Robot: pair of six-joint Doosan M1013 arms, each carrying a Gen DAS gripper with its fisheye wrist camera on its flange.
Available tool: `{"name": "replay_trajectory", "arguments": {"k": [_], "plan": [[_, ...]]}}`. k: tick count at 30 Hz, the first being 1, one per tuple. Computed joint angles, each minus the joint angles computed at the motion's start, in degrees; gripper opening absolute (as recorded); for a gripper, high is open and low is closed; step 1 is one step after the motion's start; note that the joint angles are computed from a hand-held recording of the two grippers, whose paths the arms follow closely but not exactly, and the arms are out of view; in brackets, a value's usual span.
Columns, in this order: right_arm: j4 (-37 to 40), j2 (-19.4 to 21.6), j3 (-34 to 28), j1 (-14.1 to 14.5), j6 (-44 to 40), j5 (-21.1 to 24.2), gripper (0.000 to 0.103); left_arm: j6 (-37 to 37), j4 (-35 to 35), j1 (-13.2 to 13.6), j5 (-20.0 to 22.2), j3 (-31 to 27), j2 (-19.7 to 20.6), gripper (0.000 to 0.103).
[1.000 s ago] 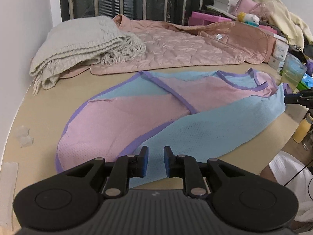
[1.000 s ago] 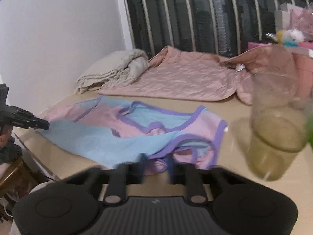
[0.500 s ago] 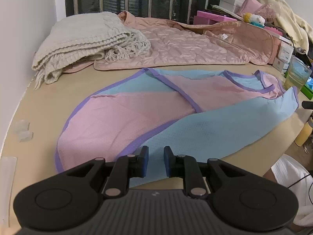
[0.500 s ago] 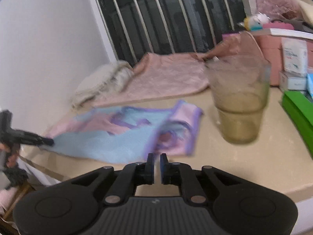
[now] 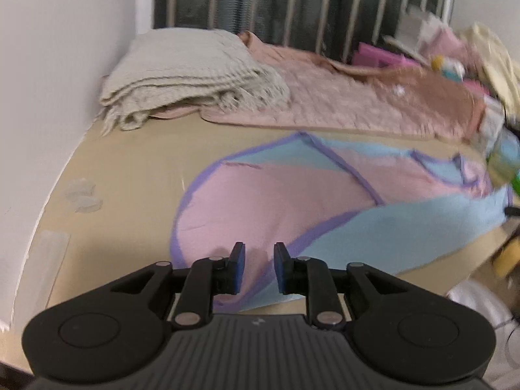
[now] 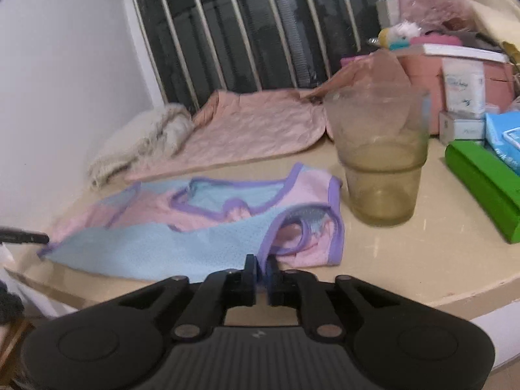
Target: Fold clothes
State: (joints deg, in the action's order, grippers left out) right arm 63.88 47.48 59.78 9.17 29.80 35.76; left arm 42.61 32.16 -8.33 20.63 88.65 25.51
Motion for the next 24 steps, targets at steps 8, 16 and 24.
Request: {"name": "replay_trajectory", "arguments": {"k": [8,16,24], "plan": [[5.7,-0.7,-0.1,1.5,-9.2,-1.1,0.009,0.4,-1.2,-0.3,2.4,-0.4,0.7,0.026],[-7.7,3.2,-5.9,4.4,-1.2,0.6,0.009,-8.7,9.2,-2.3,6.8,-0.2,1.1,0.027],[-9.3,5.3,-13.5,3.6,0.2,7.6,0.028,1.1,0.4,-1.7,11.8,-9.5,3.4,0.046]]}}
